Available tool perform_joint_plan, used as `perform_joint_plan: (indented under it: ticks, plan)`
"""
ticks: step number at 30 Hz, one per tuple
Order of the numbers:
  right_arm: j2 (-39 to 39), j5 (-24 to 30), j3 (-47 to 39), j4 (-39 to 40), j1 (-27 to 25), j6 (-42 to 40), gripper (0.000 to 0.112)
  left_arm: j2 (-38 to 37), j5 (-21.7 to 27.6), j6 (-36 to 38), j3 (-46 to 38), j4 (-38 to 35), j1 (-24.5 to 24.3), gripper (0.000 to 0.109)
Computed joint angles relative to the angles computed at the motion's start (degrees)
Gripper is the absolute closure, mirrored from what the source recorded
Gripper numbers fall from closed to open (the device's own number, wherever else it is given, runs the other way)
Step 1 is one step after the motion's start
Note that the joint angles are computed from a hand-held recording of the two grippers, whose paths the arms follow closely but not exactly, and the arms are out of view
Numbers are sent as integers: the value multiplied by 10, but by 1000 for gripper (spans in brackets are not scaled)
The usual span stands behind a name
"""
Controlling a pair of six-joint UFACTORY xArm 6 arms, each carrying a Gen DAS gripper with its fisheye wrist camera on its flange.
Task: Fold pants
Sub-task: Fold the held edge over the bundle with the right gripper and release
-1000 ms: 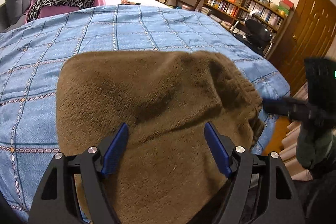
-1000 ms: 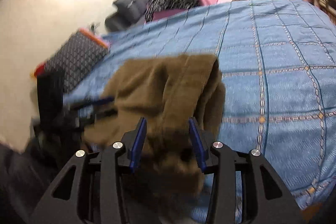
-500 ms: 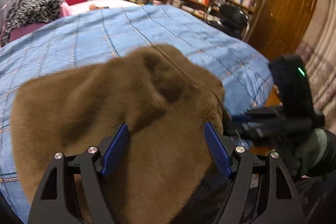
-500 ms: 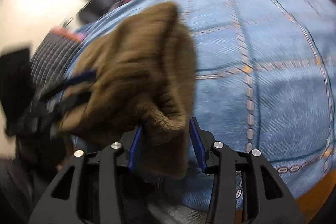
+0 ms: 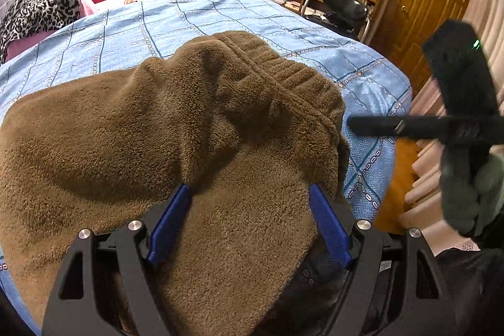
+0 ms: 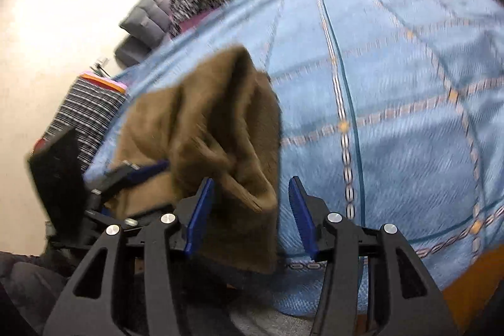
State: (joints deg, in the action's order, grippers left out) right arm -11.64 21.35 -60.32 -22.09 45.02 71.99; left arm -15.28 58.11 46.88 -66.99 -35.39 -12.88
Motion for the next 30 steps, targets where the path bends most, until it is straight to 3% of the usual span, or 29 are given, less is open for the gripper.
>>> perform_joint_plan:
  ticks: [2,5,6,7,8,14,18,21,25,27,29,30]
  plan:
    - [6,-32,-5,12,-6,-17,62,-3,-3,2,3,-1,0,31]
    - [43,-36,-39,41,-4,-61,62,-3,-1,3,3,-7,2,31]
    - [60,-31,-56,48,-2,-72,63,-4,0,4,3,-8,3,31]
    - [75,-24,-70,57,-1,-84,80,-4,2,4,2,-9,4,31]
    - [86,-11,-86,66,2,-94,83,-6,4,5,3,-9,7,31]
    - [23,40,-69,18,24,-54,89,-3,40,-1,-24,-44,43,31]
    - [18,68,-45,59,33,-56,89,-7,58,24,-20,-43,58,31]
    - [41,54,-28,64,28,-31,88,-22,34,41,11,-16,46,31]
    - [39,46,-38,11,19,13,86,-41,15,50,34,-9,39,31]
    - [38,89,-67,-37,24,27,80,-42,20,46,32,-12,43,31]
    - [38,117,-90,-98,29,57,61,-40,26,38,28,-15,47,31]
    - [39,121,-101,-124,28,68,61,-40,28,33,26,-17,49,31]
